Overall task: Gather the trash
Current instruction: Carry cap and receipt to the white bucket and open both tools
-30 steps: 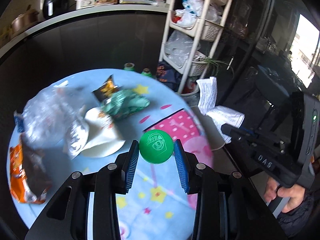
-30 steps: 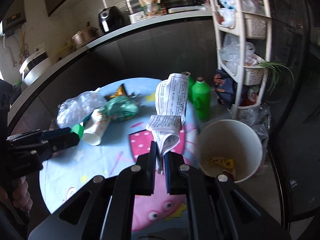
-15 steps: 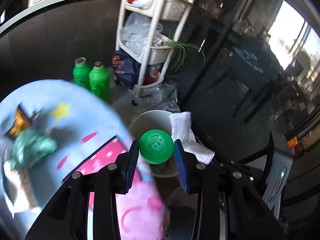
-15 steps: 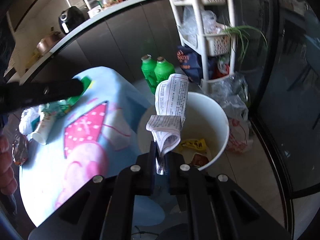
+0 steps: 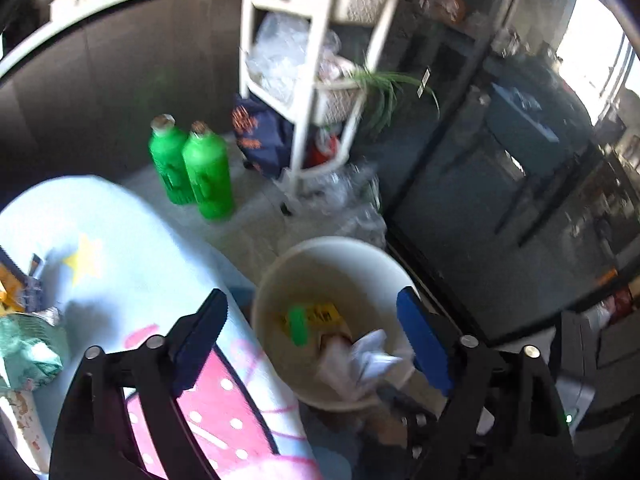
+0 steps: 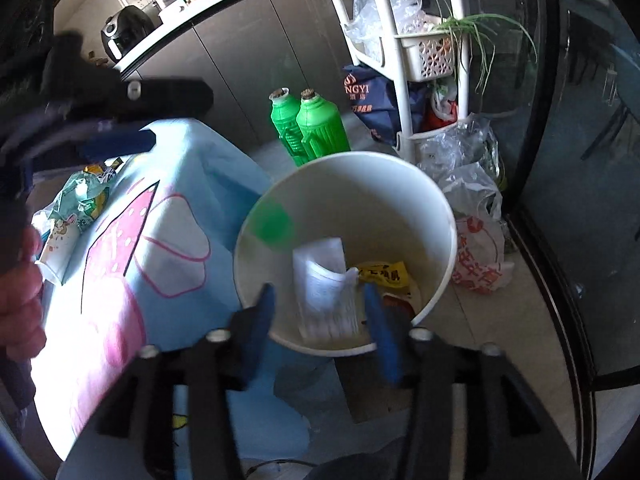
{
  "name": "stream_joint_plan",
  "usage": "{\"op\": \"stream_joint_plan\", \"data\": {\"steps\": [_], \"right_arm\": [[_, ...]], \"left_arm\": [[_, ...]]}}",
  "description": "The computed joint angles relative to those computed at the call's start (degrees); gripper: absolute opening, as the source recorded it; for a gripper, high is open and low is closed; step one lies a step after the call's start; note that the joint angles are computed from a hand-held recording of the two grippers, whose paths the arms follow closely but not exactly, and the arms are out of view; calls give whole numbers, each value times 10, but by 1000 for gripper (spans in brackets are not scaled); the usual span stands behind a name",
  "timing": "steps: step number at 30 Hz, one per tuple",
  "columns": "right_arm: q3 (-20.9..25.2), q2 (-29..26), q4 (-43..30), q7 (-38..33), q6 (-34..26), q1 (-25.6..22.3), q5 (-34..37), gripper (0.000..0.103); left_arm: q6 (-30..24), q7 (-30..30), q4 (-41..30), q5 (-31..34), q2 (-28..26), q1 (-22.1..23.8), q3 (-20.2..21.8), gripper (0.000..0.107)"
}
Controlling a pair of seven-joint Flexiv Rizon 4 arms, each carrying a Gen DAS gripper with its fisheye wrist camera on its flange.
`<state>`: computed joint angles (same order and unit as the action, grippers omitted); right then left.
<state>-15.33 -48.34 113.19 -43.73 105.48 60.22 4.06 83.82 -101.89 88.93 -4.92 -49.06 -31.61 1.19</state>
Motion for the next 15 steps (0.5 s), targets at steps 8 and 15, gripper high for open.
{"op": "stream_joint_plan", "data": {"steps": [8, 15], "right_arm": [[-16, 5, 7, -14, 21, 26, 22, 90], [-23, 16, 7, -20, 20, 39, 35, 97]], "left_arm": [[-28, -62, -2, 20, 10, -40, 68, 95], [-24, -97, 29, 52, 36, -37, 72, 95]]}}
